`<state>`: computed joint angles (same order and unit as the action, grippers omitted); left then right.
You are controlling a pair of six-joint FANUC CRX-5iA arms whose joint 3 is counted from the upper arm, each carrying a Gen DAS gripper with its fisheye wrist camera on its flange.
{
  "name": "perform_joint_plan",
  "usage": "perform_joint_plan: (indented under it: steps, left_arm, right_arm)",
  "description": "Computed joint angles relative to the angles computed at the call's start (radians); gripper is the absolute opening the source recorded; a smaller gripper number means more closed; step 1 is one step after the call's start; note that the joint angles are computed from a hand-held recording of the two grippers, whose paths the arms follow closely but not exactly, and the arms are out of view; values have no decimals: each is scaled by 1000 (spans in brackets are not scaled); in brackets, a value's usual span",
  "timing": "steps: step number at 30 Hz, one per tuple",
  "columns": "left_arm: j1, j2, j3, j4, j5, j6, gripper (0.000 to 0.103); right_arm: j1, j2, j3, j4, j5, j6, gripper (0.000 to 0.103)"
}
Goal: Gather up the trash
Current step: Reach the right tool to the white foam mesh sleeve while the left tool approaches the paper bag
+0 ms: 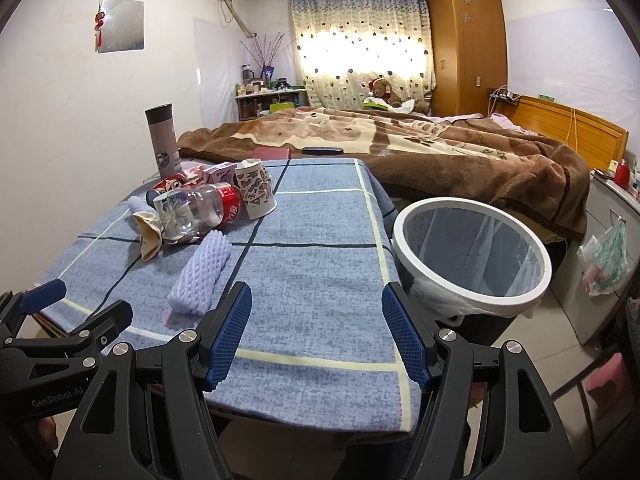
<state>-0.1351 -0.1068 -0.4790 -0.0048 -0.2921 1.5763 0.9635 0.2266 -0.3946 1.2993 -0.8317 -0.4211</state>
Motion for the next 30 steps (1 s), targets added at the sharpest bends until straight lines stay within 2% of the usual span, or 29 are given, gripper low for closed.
perform_joint_plan:
  steps: [2, 4, 12, 16, 19, 21, 24, 28, 30]
  left_arm:
    - [18, 3, -7, 36, 4, -33, 103]
    - [31, 13, 10, -1, -12, 3, 103]
    - [153, 46, -32, 249, 33, -236, 103]
    - [184, 85, 2, 278, 18, -258, 103]
    - [191, 113, 6, 366, 25, -335, 103]
    - [196, 132, -1, 477, 26, -433, 103]
    - [192, 158, 10, 570, 22, -506, 103]
    - [186, 204, 57, 625, 0, -533, 103]
    - [180, 223, 82, 628, -3, -525, 103]
  right_arm:
    - [-12, -3, -5, 14, 25, -8, 69]
    - [-20, 2, -4, 22, 54, -11, 69]
    - [-87, 60, 54, 32, 267, 46, 69]
    - [-79, 126, 142, -47, 284, 151, 69]
    - [-76, 158, 187, -93, 290, 205, 69]
    - [-78, 177, 213, -127, 299, 241, 69]
    - [-71, 203, 257, -188, 286, 302, 69]
    - [-67, 232, 307, -273, 276, 365, 68]
    - [-61, 243, 329, -311, 261, 398, 62]
